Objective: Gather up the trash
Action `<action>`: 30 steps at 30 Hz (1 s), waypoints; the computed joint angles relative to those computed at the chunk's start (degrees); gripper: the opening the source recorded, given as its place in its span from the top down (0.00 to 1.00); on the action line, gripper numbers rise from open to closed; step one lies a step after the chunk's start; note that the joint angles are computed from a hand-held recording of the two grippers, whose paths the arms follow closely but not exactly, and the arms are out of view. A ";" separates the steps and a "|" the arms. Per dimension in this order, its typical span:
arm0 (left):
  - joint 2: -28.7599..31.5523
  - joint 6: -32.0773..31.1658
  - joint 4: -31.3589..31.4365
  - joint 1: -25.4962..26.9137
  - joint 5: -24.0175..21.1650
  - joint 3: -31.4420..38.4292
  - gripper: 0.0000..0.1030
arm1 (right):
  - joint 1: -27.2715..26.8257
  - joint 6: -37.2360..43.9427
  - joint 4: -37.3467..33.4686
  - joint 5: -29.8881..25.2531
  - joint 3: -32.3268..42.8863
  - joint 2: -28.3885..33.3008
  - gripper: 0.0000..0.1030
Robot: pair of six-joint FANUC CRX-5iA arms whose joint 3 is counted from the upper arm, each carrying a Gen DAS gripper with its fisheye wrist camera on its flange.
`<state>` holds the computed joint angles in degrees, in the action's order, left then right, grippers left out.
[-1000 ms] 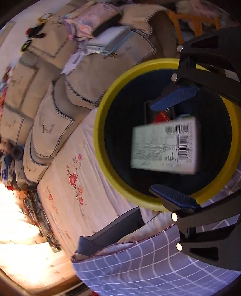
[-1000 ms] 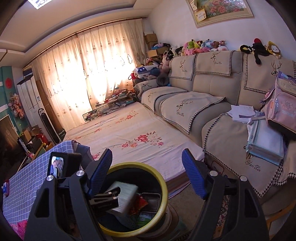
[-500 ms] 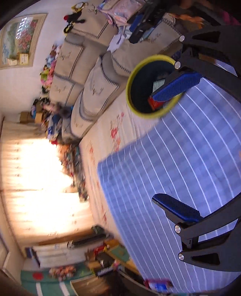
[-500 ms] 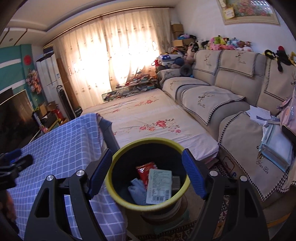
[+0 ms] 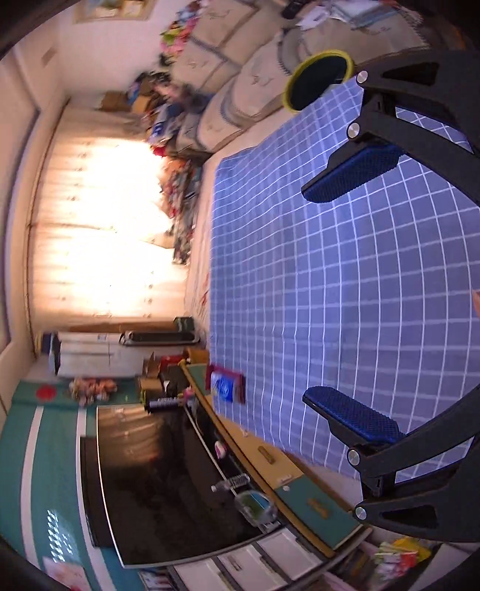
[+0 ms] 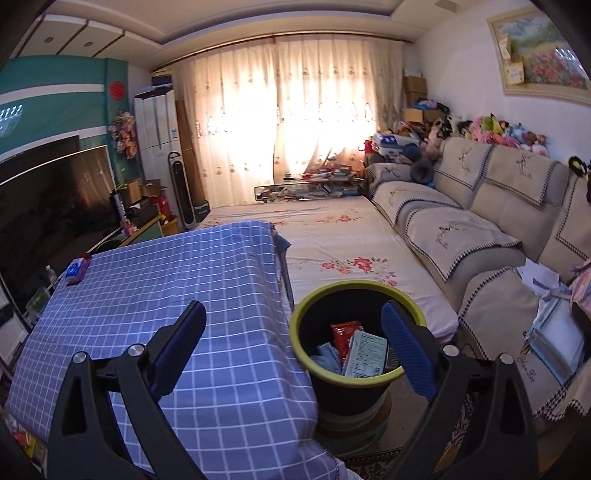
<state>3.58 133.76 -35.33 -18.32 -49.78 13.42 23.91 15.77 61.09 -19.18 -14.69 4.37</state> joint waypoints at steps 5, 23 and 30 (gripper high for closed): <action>-3.60 3.76 -4.83 -1.36 -0.13 -2.08 0.05 | 1.66 -2.57 3.76 0.15 -2.61 -2.99 0.10; -6.39 7.51 -8.56 -5.61 -0.83 -4.46 0.05 | 3.70 -1.37 2.99 0.47 -3.43 -5.11 0.09; -5.95 7.34 -8.34 -6.13 -1.44 -3.98 0.05 | 3.54 -2.29 3.65 0.61 -3.15 -4.69 0.09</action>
